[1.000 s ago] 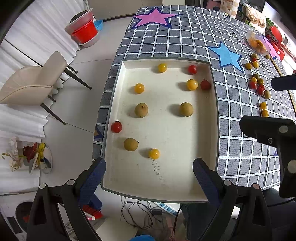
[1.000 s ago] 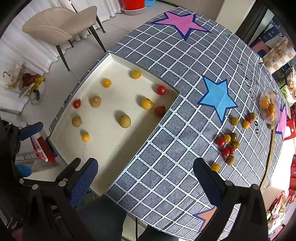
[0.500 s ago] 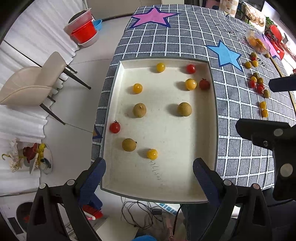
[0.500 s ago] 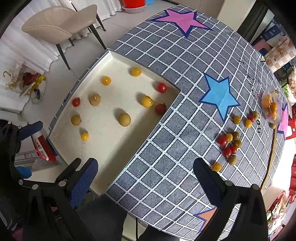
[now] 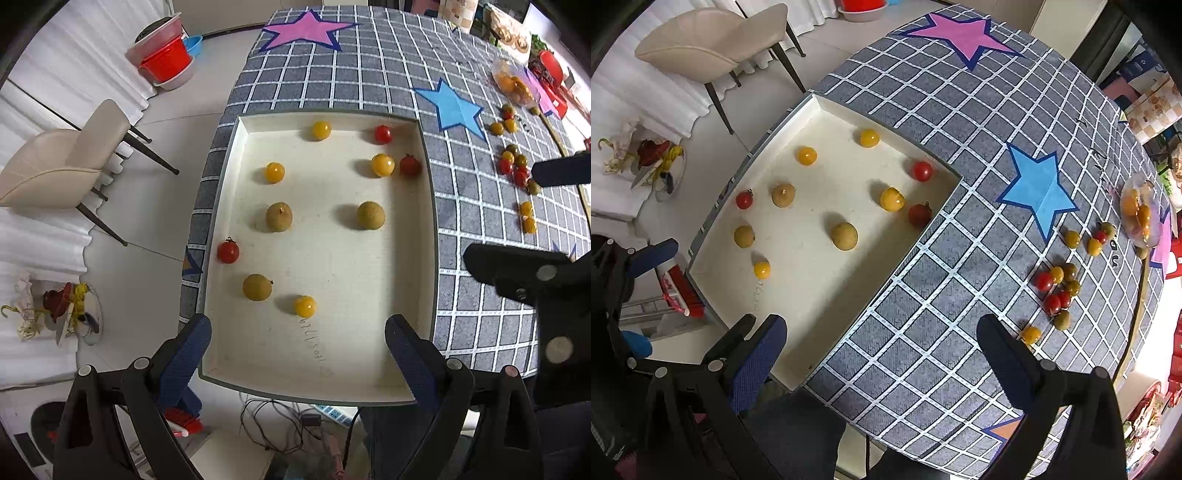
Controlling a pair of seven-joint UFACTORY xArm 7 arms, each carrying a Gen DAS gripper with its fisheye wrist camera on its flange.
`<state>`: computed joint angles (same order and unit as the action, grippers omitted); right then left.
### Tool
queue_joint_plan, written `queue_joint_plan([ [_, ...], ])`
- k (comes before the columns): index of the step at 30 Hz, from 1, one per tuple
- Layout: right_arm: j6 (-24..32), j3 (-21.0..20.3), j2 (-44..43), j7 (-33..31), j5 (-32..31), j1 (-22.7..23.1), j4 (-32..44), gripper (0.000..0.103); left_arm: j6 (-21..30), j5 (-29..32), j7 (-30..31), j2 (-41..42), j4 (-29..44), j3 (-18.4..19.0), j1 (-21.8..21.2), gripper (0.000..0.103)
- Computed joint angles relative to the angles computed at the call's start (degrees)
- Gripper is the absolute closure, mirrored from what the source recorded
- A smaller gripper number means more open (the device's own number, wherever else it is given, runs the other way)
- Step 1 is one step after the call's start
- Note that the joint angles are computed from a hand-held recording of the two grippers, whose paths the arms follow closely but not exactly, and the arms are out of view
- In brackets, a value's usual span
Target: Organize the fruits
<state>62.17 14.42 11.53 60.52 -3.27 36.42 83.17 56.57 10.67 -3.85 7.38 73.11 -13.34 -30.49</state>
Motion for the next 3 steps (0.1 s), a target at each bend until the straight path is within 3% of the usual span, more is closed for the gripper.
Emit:
queue_joint_plan([
  [3,-0.11,0.01,0.21,-0.26,0.18,-0.02,0.09,0.000,-0.18,-0.40,-0.09,0.01,0.04,0.09,0.17,0.007],
])
